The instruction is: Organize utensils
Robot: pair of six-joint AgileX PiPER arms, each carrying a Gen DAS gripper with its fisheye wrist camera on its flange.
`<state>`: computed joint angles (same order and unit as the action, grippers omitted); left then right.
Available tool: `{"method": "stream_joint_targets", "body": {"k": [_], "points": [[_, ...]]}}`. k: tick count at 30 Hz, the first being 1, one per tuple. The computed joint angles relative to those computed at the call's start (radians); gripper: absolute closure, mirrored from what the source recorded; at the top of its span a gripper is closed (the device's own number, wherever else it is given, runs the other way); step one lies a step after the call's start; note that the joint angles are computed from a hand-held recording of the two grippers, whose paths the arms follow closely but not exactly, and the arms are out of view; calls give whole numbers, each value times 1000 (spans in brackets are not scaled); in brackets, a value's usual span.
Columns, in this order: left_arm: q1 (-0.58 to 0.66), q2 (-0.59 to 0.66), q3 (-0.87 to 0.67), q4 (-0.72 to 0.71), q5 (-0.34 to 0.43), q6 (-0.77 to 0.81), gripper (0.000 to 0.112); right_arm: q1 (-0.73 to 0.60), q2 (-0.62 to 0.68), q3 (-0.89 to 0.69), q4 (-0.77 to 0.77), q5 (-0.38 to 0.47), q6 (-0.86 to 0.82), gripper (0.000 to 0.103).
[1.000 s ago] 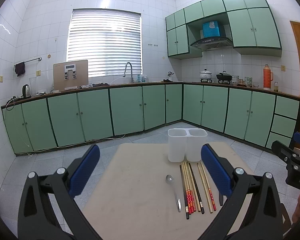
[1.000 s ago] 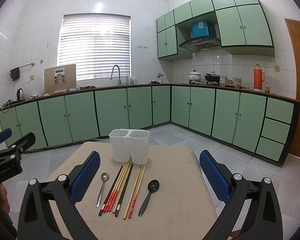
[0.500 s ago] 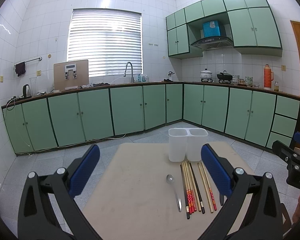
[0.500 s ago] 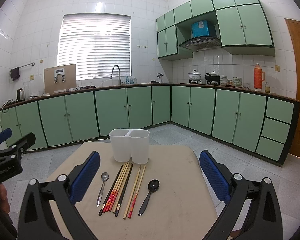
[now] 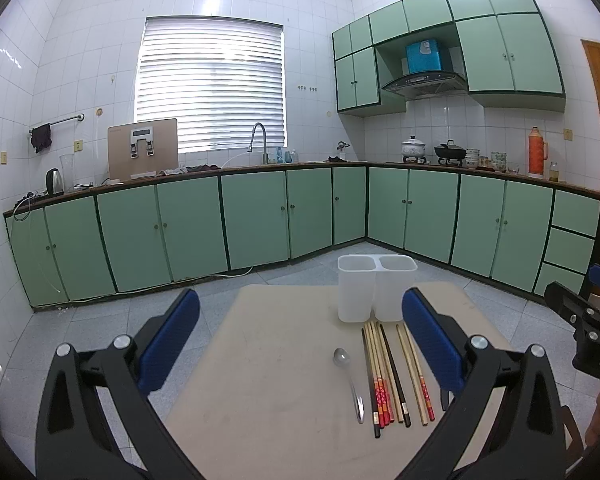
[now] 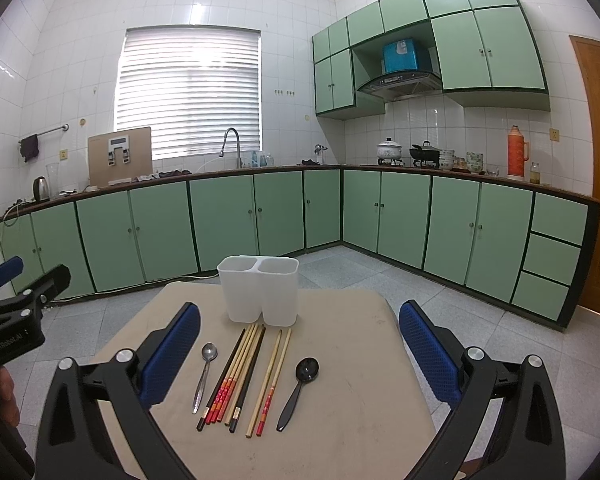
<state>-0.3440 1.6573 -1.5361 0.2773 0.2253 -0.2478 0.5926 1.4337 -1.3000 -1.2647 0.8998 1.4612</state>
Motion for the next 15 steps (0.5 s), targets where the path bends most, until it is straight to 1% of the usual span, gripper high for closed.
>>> {"method": "stream_joint_targets", "body": {"k": [6,9,11,13,15], "points": [[2,0,0,-10,1,11,14,-10,1,2,3,-11,-1,6],[2,1,1,-12,2,16,14,-5,-9,31,-8,-11,22,6],[18,3,7,-70,-6,75,14,-18,-4,41,-11,-27,31,6],[24,7,7,-92,-7,100,14,-43,23,15,10,-47,9,6],[36,18,4,-138,-9,147,14,-46,38,-10,33,-39,-18,6]]}}
